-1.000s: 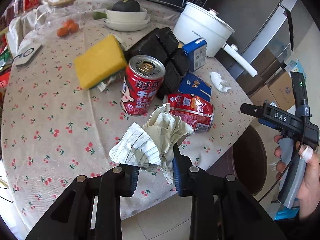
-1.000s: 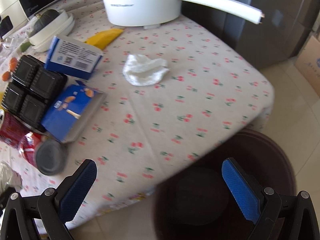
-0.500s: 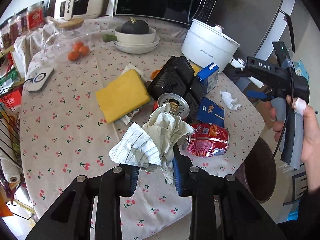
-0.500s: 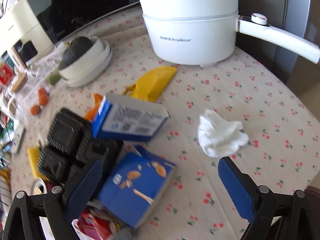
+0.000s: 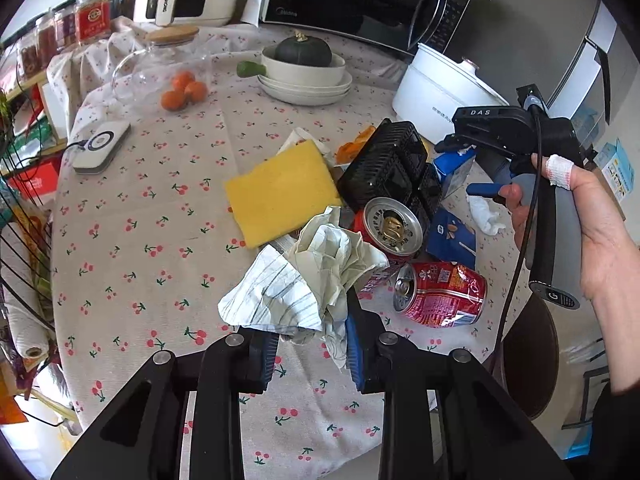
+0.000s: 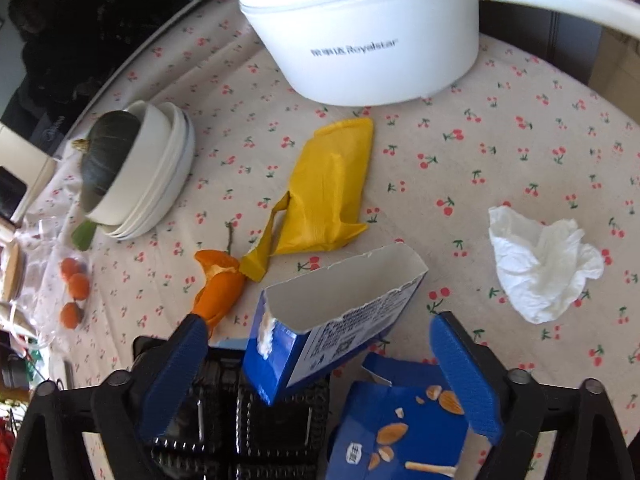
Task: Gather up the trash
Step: 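Lift the paper with the left gripper while the right gripper grasps the blue snack box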
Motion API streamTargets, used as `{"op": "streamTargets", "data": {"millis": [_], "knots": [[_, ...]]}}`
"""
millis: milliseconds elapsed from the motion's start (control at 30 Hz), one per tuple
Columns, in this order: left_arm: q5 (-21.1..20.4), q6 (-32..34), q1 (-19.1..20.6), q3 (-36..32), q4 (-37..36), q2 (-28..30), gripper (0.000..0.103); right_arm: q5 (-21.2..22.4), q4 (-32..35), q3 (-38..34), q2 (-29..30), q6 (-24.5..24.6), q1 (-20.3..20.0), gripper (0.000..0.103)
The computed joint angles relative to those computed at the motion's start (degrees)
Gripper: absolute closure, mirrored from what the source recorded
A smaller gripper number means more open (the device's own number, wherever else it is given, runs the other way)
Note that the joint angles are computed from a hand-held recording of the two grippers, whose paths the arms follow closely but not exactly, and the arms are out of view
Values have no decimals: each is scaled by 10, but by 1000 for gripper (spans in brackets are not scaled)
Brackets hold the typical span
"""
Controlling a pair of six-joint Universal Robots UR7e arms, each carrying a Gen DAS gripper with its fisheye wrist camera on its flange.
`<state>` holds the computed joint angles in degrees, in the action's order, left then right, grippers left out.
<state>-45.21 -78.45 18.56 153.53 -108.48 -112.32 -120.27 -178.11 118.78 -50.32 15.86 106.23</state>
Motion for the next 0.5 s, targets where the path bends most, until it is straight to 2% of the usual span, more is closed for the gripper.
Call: {"op": "streamTargets", "data": {"millis": [33,67,100,200,267,400,500], "knots": [[0,1,-1,0,1,0,72,1,1,1,-1,3,-3,26],[-1,0,-4,0,2,-1,72,9,-2,5,-5,3,-9,34],[-1,0,-5,0,1,0,72,21,-2,10,-11,0,-14,47],[-6,0,-9,1,-8,6,72,47,-4,27,-32,-14,-26,70],[-8,3,-9,2,-16,12,72,56,-5,41,-47,-26,-32,79],[-15,7,-9,5,-40,23,72,79,-11,72,-76,-47,-46,79],[-14,0,-19,5,-41,31,72,118,-25,100,-107,-56,-62,79]]}}
